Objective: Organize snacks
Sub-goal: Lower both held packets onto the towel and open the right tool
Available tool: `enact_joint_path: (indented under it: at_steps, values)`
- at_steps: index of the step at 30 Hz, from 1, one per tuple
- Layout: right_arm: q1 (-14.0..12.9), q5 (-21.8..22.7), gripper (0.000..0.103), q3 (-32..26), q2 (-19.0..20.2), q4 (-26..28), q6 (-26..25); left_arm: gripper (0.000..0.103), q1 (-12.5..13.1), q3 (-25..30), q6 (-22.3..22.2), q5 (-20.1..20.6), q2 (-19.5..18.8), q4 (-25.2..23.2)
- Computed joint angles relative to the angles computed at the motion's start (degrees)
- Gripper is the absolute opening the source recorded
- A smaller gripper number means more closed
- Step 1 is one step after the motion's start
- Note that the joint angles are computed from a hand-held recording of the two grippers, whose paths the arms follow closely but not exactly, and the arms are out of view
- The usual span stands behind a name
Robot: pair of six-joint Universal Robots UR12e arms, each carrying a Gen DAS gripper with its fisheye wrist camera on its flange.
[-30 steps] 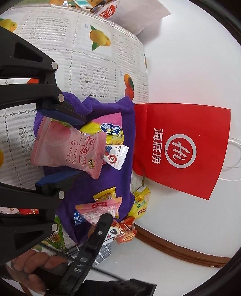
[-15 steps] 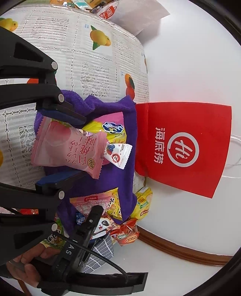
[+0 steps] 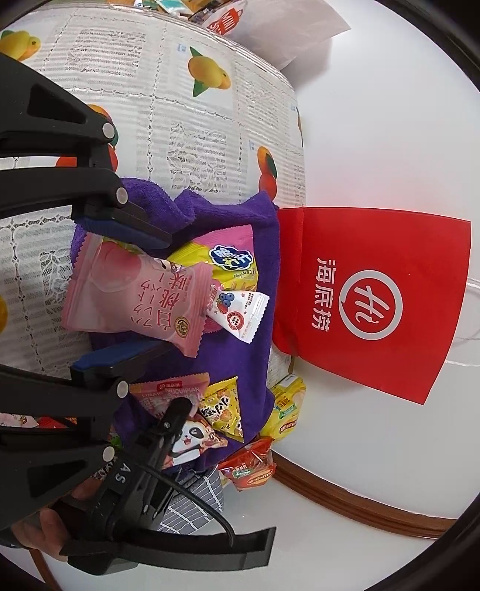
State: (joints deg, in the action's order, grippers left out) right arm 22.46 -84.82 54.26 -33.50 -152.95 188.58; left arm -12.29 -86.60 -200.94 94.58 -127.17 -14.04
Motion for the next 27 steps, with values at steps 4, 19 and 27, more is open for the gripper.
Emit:
enact_joint_path:
  at_steps: [4, 19, 27]
  values:
    - [0.29, -1.06, 0.051, -0.27, 0.09, 0.87, -1.29, 0.047, 0.03, -0.03, 0.00, -0.15, 0.02, 0.03]
    - [0.46, -2.08, 0.051, -1.49, 0.67, 3.51, -2.00, 0.047, -0.03, -0.05, 0.12, -0.61, 0.01, -0.01]
    - [0.62, -2.88, 0.051, -1.50, 0.75, 3.50, -2.58, 0.047, 0.08, -0.07, 0.06, -1.01, 0.04, -0.13]
